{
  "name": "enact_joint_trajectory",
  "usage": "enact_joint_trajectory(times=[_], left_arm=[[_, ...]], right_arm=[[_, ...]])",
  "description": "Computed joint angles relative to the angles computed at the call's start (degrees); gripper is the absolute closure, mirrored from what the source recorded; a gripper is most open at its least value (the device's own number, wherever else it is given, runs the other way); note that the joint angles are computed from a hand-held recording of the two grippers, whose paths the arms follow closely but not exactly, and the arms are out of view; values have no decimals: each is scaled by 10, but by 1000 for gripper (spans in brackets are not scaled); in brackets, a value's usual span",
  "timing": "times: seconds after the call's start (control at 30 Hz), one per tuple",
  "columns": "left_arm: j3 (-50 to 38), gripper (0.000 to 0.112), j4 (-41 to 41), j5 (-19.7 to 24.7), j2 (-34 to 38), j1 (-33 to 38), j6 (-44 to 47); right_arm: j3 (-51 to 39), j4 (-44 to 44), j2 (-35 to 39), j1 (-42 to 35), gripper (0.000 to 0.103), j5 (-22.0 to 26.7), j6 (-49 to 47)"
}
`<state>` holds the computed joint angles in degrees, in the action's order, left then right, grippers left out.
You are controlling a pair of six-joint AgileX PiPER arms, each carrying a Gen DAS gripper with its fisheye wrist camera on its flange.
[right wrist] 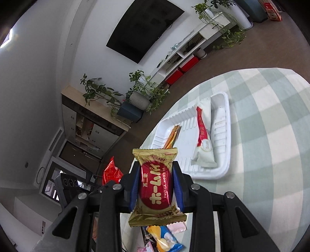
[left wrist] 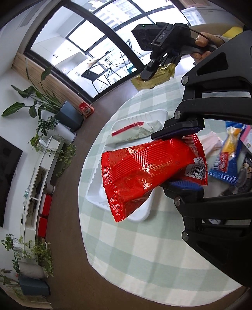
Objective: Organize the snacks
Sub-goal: 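Carry both packets over the tray, lower them in and open both tools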
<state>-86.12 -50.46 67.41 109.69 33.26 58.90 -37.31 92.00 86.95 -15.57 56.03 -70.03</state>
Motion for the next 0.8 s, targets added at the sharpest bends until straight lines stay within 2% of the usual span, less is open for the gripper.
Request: enact_joint_trajectory(times=[0.57,0.8], left_arm=[[-184,77,62,-38,159,-135,-100],[-237,77,108,-83,216,-173,-137]], right_arm=[[-159,24,151,112,69,-104,8],[-215,3,210,144,67,-155,19]])
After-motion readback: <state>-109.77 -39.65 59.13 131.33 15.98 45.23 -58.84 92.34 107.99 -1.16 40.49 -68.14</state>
